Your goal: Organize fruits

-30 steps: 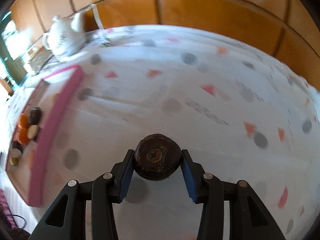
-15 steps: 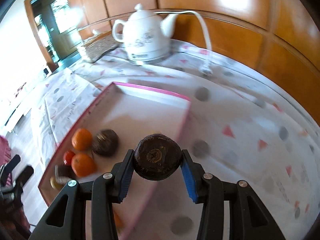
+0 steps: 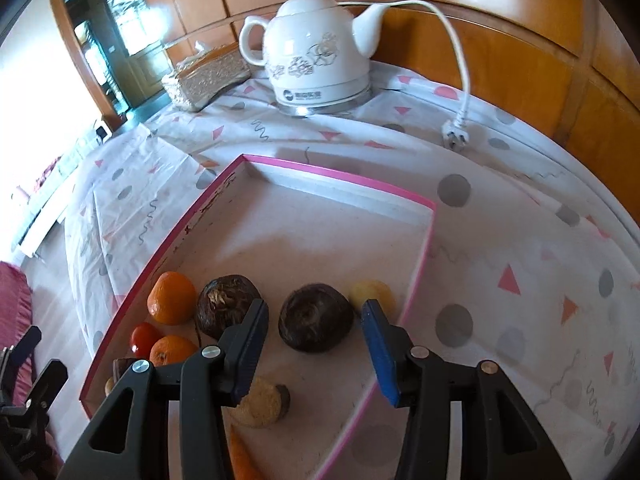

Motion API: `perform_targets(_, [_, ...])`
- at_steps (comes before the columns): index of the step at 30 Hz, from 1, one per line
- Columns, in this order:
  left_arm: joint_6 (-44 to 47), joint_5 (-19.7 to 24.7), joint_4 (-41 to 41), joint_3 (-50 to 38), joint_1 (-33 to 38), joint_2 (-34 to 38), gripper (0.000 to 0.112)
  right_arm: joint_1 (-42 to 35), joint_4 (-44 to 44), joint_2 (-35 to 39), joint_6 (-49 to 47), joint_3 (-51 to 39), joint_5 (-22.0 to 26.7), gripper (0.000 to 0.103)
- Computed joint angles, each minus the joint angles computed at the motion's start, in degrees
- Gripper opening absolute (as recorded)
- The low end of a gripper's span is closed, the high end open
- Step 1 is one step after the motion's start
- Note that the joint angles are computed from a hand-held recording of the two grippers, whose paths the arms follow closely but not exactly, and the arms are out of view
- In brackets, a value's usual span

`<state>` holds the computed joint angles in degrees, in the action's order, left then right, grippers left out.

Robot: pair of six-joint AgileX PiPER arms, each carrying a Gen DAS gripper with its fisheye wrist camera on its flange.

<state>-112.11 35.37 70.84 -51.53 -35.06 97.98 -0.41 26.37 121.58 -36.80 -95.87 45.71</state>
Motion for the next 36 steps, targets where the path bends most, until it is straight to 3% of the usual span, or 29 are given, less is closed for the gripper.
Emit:
perform_targets(19, [5.7, 5.8, -1.6, -3.9, -5.8, -0.7, 0.103, -5.0, 8.4, -16.6, -11.1, 25.4, -10.2, 0.049])
perform_targets(30, [7.8, 11.6, -0.5, -7.9, -9.5, -0.1, 0.103, -8.3, 13.7, -22.8, -17.3, 35.7, -14.9, 0.049])
perform_targets(36, [7.4, 12.0, -0.4, -12.0, -10.2, 0.7, 0.103, -10.2, 18.5, -27.0, -22.1, 40.6, -18.5, 0.049])
